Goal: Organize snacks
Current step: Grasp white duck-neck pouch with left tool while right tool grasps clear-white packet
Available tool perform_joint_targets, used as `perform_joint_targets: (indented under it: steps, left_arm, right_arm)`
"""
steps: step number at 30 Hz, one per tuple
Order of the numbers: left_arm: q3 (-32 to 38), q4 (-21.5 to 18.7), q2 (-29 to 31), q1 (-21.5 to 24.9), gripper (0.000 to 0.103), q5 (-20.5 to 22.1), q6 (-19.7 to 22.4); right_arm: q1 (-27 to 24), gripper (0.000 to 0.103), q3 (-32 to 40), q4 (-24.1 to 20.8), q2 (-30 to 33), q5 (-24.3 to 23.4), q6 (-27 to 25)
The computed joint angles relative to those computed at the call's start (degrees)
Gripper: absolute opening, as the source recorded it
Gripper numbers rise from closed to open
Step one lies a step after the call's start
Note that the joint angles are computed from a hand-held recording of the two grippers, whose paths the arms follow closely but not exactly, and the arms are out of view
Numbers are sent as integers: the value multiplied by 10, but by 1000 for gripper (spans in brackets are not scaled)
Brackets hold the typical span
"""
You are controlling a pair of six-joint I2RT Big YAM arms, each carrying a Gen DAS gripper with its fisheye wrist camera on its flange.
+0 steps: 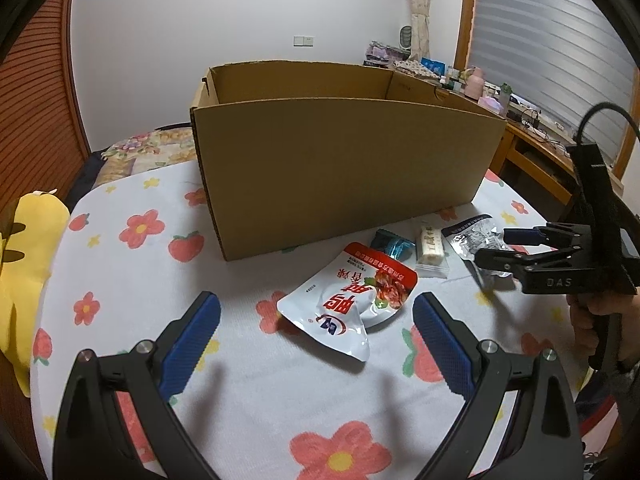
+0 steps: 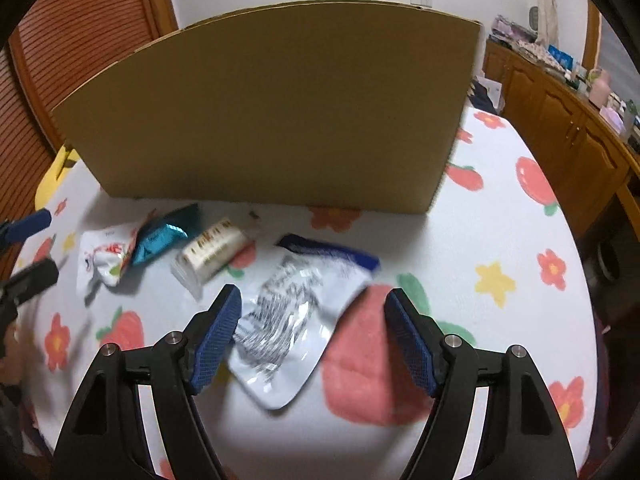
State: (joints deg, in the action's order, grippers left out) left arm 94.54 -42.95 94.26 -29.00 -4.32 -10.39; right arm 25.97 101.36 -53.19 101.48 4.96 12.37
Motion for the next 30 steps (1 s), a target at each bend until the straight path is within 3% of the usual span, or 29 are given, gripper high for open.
perform_joint_targets:
  steps: [3, 8, 12, 20, 23, 25, 30]
  left_arm:
    - [8, -5, 7, -2, 97, 1, 6]
    - [21, -16, 18, -3, 97, 8, 21]
    - [41, -40, 31, -2, 97, 29, 54]
    - [122, -135, 79, 1, 95, 63, 131]
    - [150, -167, 99, 1, 86, 66, 154]
    - [166, -184, 110, 0, 73, 65, 165]
    - [203, -220, 139, 2, 73, 49, 165]
  right_arm:
    - [-5, 75, -10, 8, -7, -9, -4]
    - [-10, 65, -9, 14, -7, -21, -12]
    - [-9, 42, -8, 21, -7, -35, -28]
    - [-15, 43, -32, 54, -15, -54, -35]
    - [-15, 43, -33, 54, -15, -53, -42]
    - [-15, 43, -32, 54, -15, -50, -44]
    - [-17, 43, -32, 53, -15, -54, -44]
